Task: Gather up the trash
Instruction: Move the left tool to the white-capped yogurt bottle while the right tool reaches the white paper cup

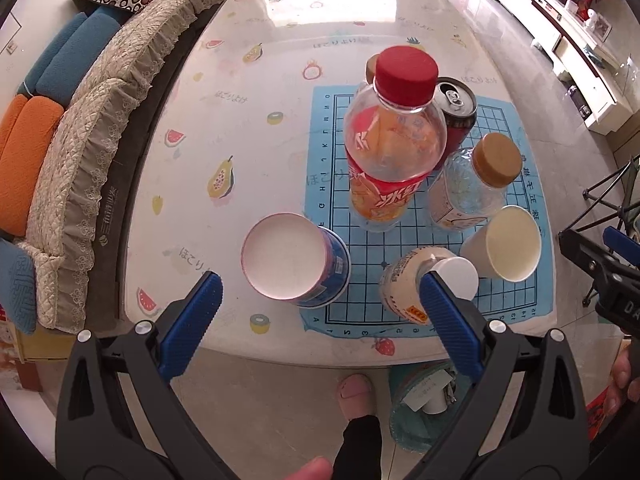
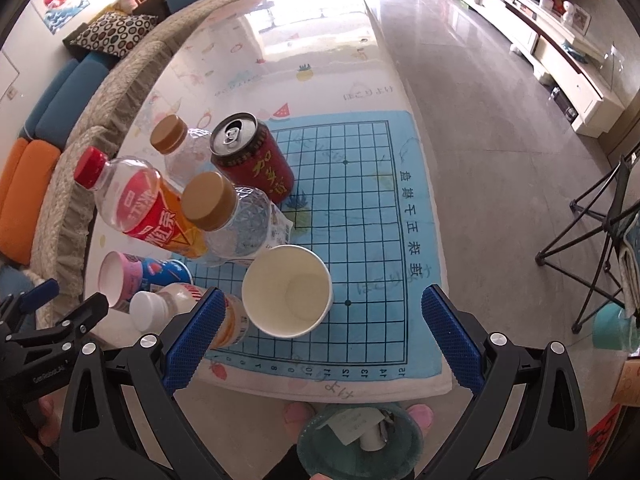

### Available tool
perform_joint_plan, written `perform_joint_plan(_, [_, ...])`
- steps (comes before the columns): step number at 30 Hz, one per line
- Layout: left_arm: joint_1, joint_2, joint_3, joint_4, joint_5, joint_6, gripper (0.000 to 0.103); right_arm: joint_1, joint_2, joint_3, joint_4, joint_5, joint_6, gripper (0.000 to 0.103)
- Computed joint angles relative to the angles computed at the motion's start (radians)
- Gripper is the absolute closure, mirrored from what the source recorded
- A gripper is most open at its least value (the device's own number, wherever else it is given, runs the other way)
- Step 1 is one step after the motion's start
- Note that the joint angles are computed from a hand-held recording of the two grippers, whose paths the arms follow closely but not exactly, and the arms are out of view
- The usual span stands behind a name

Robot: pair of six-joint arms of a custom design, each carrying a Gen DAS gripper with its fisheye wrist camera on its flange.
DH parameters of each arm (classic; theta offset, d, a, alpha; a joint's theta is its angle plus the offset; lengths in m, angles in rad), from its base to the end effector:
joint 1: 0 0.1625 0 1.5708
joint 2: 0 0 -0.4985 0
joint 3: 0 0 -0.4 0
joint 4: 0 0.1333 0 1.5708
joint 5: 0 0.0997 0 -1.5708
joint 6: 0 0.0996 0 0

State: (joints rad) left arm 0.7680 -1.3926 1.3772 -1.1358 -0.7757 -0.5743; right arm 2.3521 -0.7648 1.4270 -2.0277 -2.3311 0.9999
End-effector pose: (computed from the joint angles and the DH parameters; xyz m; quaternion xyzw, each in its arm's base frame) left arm -0.2543 -0.5298 0.5550 0.1829 0.8867 -0.0923 0.4144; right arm 0.5797 -0.4927 0.1707 -0.0630 -0.9224 0.2271 0.3061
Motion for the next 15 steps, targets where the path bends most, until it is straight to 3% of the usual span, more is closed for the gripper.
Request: perform_joint_plan(15, [-0.011,-0.032,0.084,-0.121,-0.057,0.073,0.007,-0.035,-0.001,0.064,-0.066,0.009,-0.047,0.008])
